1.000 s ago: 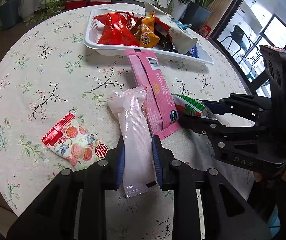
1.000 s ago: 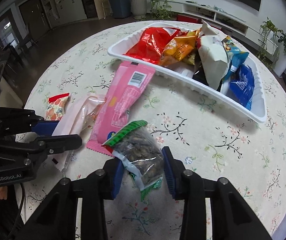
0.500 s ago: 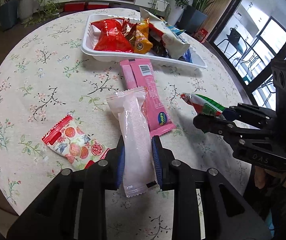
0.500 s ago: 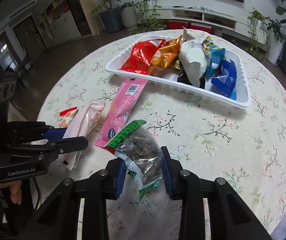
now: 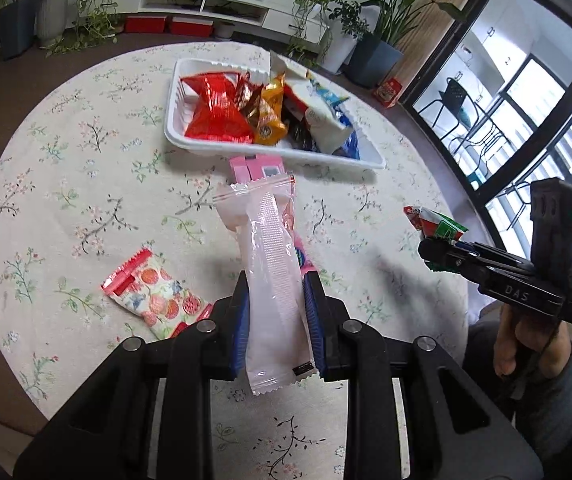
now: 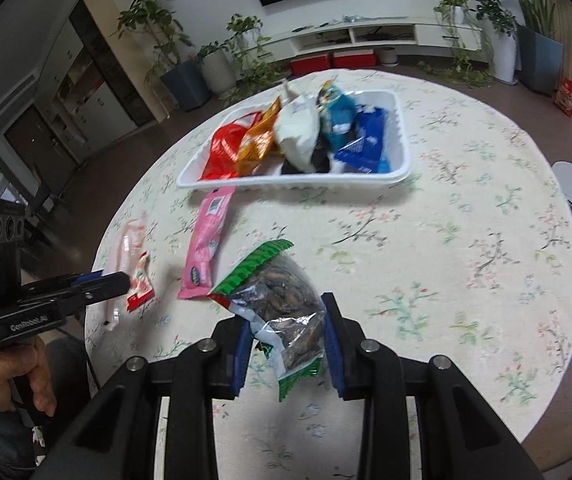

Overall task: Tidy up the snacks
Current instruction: 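Carry both packets over the white tray and lower them inside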

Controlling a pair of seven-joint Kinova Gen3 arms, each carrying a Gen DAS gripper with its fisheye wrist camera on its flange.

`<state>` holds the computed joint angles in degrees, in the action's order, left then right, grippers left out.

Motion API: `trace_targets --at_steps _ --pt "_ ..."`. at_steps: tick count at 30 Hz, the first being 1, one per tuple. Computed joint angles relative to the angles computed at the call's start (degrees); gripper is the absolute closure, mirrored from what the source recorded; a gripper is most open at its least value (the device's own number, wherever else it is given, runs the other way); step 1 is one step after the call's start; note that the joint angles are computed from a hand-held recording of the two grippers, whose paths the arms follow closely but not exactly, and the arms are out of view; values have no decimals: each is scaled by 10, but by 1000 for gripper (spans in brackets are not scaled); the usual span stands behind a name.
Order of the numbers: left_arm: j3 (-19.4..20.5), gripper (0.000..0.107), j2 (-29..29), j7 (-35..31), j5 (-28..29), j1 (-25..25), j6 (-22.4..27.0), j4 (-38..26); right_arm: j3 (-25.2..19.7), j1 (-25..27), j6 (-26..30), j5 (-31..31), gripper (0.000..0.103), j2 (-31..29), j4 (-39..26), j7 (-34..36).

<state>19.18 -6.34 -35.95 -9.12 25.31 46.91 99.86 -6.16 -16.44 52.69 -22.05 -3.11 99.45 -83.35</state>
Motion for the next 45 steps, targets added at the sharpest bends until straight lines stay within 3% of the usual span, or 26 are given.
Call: trace_targets --at_steps 6,11,15,24,31,45 --pt "-28 84 -14 -65 22 -23 21 -41 15 20 8 15 69 8 -49 -7" --pt "-53 84 10 -148 37 -48 54 -113 13 27 9 43 69 32 -114 -18" --pt "-69 84 54 -203 34 -64 87 -194 9 27 11 54 69 69 -181 -28" --pt "-109 84 191 -319 87 -87 130 -348 -6 -15 43 124 69 177 -319 -79" --pt "-124 84 276 -350 114 -90 134 -394 -7 -34 59 145 69 220 -324 -101" --pt "-137 84 379 -376 115 -72 169 -488 1 -65 53 203 69 244 -301 -126"
